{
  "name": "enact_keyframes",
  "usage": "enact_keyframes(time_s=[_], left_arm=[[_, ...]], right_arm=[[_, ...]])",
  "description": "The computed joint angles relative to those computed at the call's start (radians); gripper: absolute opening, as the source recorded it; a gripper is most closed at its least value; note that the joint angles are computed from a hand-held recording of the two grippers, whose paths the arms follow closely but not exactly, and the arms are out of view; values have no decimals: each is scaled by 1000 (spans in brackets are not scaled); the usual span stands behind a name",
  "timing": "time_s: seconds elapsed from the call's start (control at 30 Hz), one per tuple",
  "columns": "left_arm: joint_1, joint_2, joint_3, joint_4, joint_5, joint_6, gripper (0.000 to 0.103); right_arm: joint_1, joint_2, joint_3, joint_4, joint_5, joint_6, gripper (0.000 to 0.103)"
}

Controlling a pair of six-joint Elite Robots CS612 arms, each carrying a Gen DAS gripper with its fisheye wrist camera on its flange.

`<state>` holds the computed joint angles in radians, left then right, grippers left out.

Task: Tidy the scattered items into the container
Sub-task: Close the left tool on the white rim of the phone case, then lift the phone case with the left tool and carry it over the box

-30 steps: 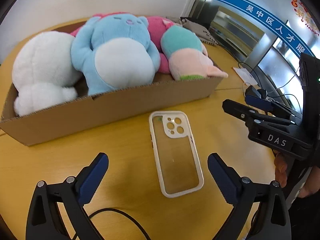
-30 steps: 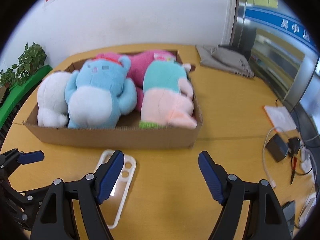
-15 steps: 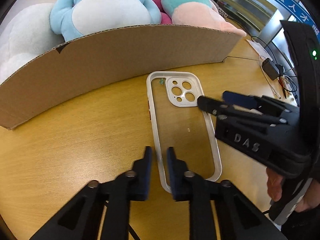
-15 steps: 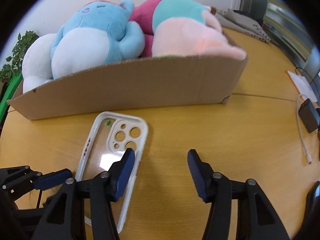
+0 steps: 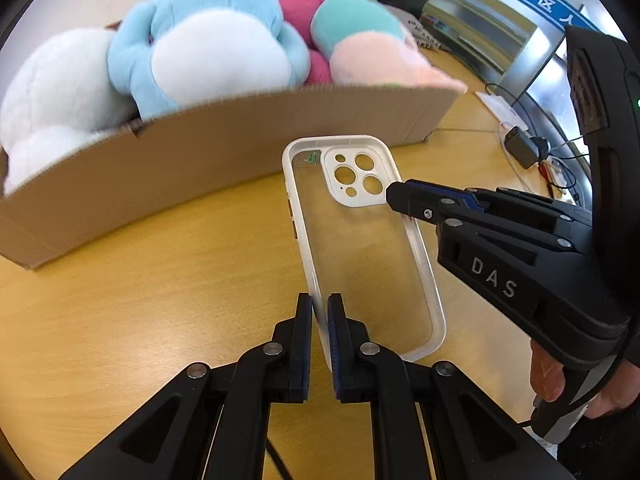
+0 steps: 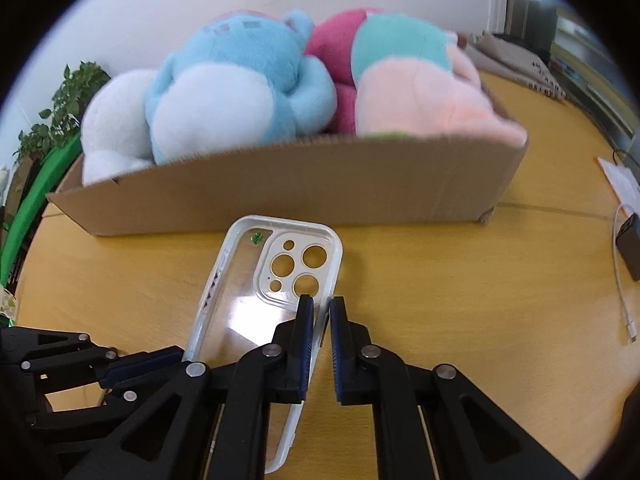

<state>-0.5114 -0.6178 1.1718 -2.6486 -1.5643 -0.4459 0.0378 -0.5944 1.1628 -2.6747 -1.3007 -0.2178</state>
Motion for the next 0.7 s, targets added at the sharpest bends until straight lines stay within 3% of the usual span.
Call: enact_keyframes(time_s=[0.13,0.33,0.47,0.7], left_arm=[[10,-28,27,-76,-43,15,8],[4,-52,39,-178,-2,64,1],[15,-46,26,-162,-13,52,1],[22,-8,-19,-84,-47,8,1]], right_arm=[[1,-30,18,-74,17,12,8],[18,-45,-9,-154,26,-12,8],[19,-25,-47,-130,13,-31,2],[2,-11,-30,-57,-24,7,2]])
